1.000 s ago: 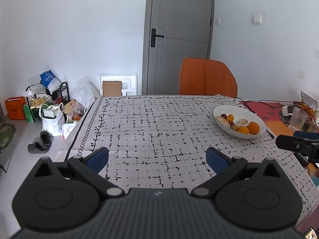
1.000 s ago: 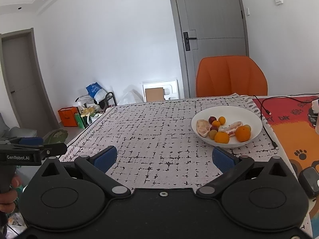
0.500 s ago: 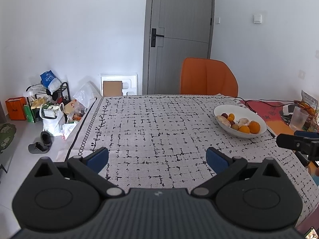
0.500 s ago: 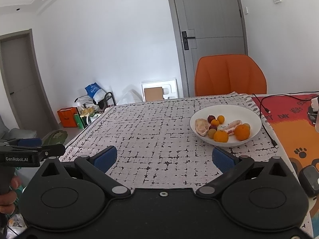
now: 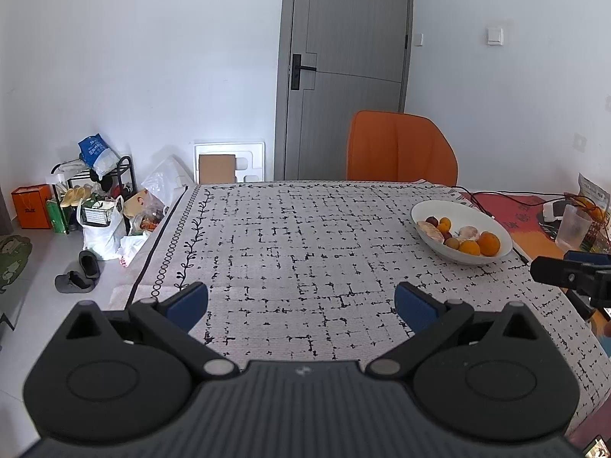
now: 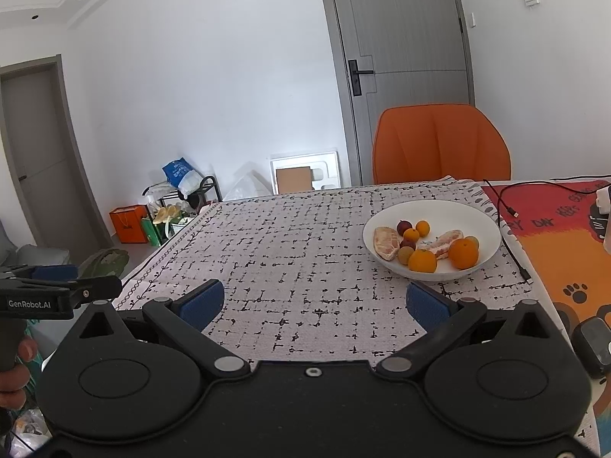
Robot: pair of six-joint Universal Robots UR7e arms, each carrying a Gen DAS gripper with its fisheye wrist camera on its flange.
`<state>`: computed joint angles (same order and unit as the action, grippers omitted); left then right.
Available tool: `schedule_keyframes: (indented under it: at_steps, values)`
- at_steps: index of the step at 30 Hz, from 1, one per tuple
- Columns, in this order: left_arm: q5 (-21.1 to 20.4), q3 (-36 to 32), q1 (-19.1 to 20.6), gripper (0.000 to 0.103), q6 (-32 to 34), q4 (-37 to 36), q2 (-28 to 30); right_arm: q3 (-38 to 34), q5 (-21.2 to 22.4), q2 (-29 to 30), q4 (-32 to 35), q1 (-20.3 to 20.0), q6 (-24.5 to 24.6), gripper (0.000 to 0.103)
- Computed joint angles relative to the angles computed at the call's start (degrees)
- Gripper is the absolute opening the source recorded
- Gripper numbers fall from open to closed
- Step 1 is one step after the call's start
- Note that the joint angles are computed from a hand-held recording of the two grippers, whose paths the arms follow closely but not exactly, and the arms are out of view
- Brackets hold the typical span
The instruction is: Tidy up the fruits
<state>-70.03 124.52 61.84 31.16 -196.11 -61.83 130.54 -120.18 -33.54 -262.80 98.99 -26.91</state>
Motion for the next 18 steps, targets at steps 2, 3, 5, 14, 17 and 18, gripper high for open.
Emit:
schedule_keyframes:
  at_steps: [2, 3, 5, 14, 17, 18]
  values:
    - [0.0, 0.0, 0.0, 0.103, 0.0, 0.1, 0.0, -0.1, -0.2, 0.0, 0.1, 0.0, 0.1, 0.103]
    - [-0.1, 0.1, 0.0, 0.103, 0.1, 0.0, 0.0, 0.0, -0.1, 0.0, 0.1, 0.0, 0.1, 0.103]
    - [-0.1, 0.0, 0.0, 0.103, 0.1, 0.0, 0.0, 0.0, 0.0, -0.1, 0.2, -0.1, 0.1, 0.103]
    - [0.2, -0.1, -0.1, 0.103, -0.3, 0.2, 0.2, 0.0, 0.2, -0.1, 0.2, -0.1, -0.1, 0.103]
    - [0.0, -0.1, 0.0, 0.103, -0.4, -0.1, 0.3, 0.0, 0.1, 0.0, 0.4, -0.1, -0.2, 0.103]
    - [0.0, -0.1, 0.0, 0.103, -0.4, 0.0, 0.2, 0.0, 0.1, 0.0, 0.5, -0.2, -0.1, 0.103]
